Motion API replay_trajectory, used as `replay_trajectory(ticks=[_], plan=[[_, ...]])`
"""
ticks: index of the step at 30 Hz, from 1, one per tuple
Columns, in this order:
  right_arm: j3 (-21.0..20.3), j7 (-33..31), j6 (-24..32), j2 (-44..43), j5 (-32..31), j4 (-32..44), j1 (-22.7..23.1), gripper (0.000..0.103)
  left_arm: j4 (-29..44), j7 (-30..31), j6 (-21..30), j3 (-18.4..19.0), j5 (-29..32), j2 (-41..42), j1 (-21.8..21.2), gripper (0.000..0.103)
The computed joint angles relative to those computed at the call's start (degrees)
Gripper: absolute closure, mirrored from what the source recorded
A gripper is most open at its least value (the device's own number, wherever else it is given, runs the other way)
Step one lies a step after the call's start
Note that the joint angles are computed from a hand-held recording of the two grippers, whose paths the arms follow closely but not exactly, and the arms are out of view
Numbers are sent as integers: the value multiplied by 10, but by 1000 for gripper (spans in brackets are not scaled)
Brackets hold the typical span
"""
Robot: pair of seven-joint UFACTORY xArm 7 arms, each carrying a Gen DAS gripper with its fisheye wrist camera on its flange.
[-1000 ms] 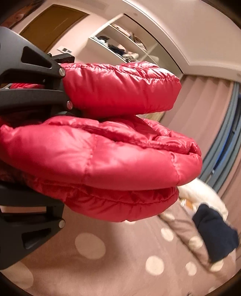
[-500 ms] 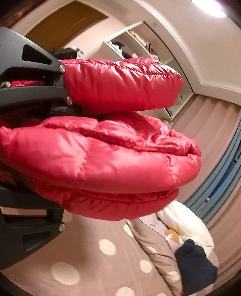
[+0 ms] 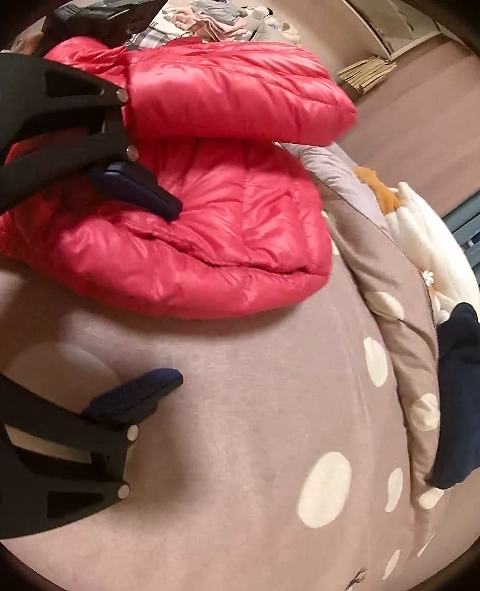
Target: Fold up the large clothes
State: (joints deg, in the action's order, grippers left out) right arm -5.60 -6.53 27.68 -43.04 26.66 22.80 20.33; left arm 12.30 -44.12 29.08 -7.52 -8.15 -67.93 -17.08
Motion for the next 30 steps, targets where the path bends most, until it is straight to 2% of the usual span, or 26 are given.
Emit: replay_trajectory(ticks=[2, 4, 8, 10, 11, 13, 14, 17, 22, 25, 28, 30], plan=[[31, 33, 21, 0, -25, 18, -23, 19, 18, -20, 38, -22, 9, -8, 17, 0], [41, 33, 19, -13, -39, 28, -18, 19, 47, -46, 101, -53, 28, -20, 39, 0], [40, 58, 64, -84, -62, 39, -33, 18, 125, -93, 239, -145, 103, -53, 79, 0], [27, 63, 83, -126, -62, 41, -36, 13, 153, -92, 284, -171, 149, -73, 90, 0], [27, 67, 96, -150, -65, 45, -38, 8, 176, -87, 309, -191, 170, -87, 90, 0], [38, 82, 133, -200, -81, 61, -53, 4, 204, -71, 342, -210, 196, -112, 91, 0], [40, 87, 157, -233, -90, 66, -59, 1, 204, -67, 338, -210, 212, -117, 95, 0], [41, 76, 220, -304, -111, 87, -57, 0, 249, -56, 373, -226, 219, -142, 102, 0], [62, 77, 296, -375, -145, 124, -74, 0, 286, -51, 376, -208, 176, -176, 94, 0], [58, 60, 319, -406, -147, 132, -63, 0, 305, -34, 372, -215, 166, -180, 107, 0], [63, 55, 313, -412, -129, 132, -69, 0, 315, -24, 377, -222, 158, -183, 123, 0], [50, 55, 334, -434, -139, 135, -63, 0, 313, -28, 372, -217, 150, -196, 129, 0]])
